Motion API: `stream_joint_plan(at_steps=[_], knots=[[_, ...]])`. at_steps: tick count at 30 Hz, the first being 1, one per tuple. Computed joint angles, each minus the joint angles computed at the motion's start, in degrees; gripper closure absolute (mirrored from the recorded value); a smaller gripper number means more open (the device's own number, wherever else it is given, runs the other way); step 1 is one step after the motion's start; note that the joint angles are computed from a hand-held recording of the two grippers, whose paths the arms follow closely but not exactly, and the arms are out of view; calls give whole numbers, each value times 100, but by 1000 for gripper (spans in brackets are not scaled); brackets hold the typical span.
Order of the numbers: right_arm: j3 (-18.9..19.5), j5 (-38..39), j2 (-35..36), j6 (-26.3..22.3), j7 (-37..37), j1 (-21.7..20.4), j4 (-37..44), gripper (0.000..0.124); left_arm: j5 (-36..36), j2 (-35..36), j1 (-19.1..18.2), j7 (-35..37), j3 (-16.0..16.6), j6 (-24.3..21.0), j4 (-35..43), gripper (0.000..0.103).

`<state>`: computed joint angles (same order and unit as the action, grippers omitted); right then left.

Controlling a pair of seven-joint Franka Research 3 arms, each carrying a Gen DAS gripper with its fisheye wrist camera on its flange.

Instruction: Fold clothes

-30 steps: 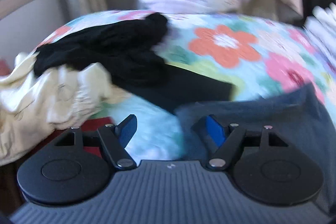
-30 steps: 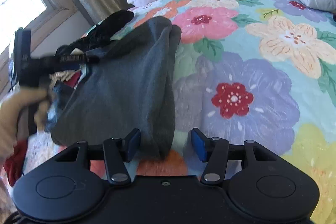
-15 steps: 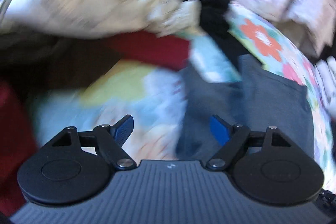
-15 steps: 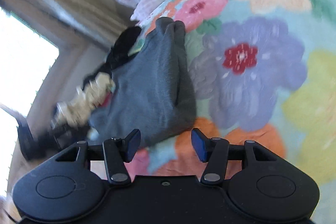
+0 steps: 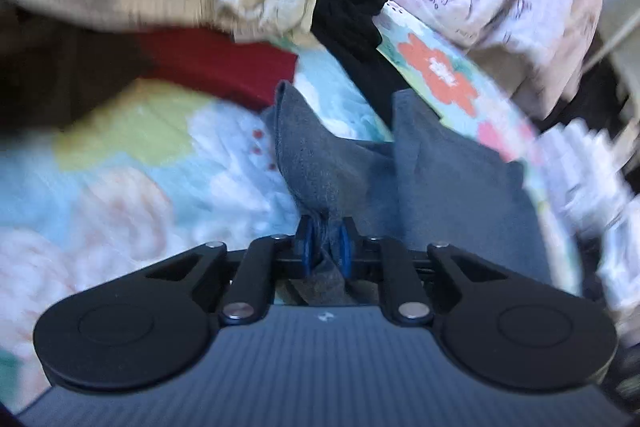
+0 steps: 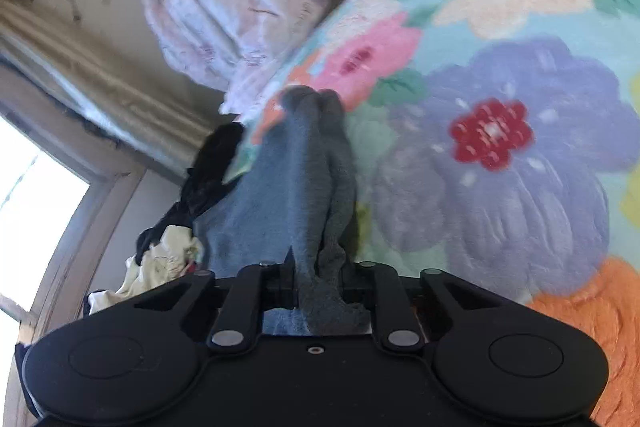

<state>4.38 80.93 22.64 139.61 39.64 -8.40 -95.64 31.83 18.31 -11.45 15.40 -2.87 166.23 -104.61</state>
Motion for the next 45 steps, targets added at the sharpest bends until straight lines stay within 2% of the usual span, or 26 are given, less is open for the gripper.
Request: stream_joint_plan(at_steps=[2, 3, 5, 6, 7, 8, 10, 12, 14, 15, 17, 18, 20, 21, 24, 27, 31, 37, 39, 43, 45], knots=[[30, 261, -226, -6, -702, -80, -155, 106, 671, -144, -368, -174, 227, -722, 138, 92], [16, 396, -361, -37, -1083, -106, -251, 106, 919, -186, -453, -152, 204, -1154, 224, 92], [-72, 513, -535, -25, -1488, -74, -407, 106, 1070, -128, -513, 328, -20, -2284, 529, 89], [-123, 524, -615, 33, -1636, -40, -491, 106, 1042, -81, -667, 566, 52, -2679, 645, 89], [-188, 407, -603, 119, -1491, 19, -521, 106, 934, -69, -620, 618, 6, -2755, 651, 90], [-239, 280, -589, 204, -1337, 66, -549, 106, 944, -170, -373, 404, -198, -2512, 509, 90], [-309, 92, -571, 303, -893, 94, -616, 107, 946, -389, -215, -8, -197, -1826, 164, 89], [-306, 376, -695, 412, -1273, 38, -758, 107, 1536, -622, -220, -635, -93, -1120, -93, 81], [-348, 464, -845, 489, -1618, 45, -867, 107, 2098, -709, -207, -1057, -71, -486, -153, 52], [-378, 487, -908, 498, -1773, 46, -900, 107, 2035, -645, -143, -921, -153, -199, -116, 46], [-443, 439, -922, 520, -1843, 64, -872, 107, 1305, -409, 41, -129, -455, 176, 11, 44], [-469, 371, -901, 517, -1804, 66, -834, 107, 727, -261, 159, 509, -697, 78, 119, 44], [-505, 283, -835, 432, -1538, 30, -801, 107, -193, 136, 334, 1705, -1140, -567, 557, 44], [-516, 238, -802, 389, -1406, 6, -783, 107, -476, 321, 349, 2132, -1259, -928, 799, 44], [-500, 193, -749, 293, -1196, -46, -783, 107, -831, 663, 186, 2870, -1261, -1916, 1337, 44], [-484, 183, -743, 255, -1201, -75, -783, 107, -777, 463, -83, 2734, -952, -1826, 1230, 44], [-465, 193, -763, 103, -1188, -115, -703, 106, -563, 43, -262, 2398, -580, -1225, 735, 40], [-378, 107, -1063, 45, -2135, 90, -613, 106, -1025, -305, 62, 1840, -450, 132, -75, 39], [-345, 62, -1218, 87, -2664, 232, -661, 106, -1294, -373, 258, 1888, -558, 674, -363, 39], [-315, -47, -1478, 204, -3475, 557, -835, 106, -2145, -464, 867, 2259, -1142, 1693, -863, 39], [-304, -138, -1559, 196, -3755, 711, -913, 106, -2228, -496, 830, 2210, -1067, 1846, -941, 39]])
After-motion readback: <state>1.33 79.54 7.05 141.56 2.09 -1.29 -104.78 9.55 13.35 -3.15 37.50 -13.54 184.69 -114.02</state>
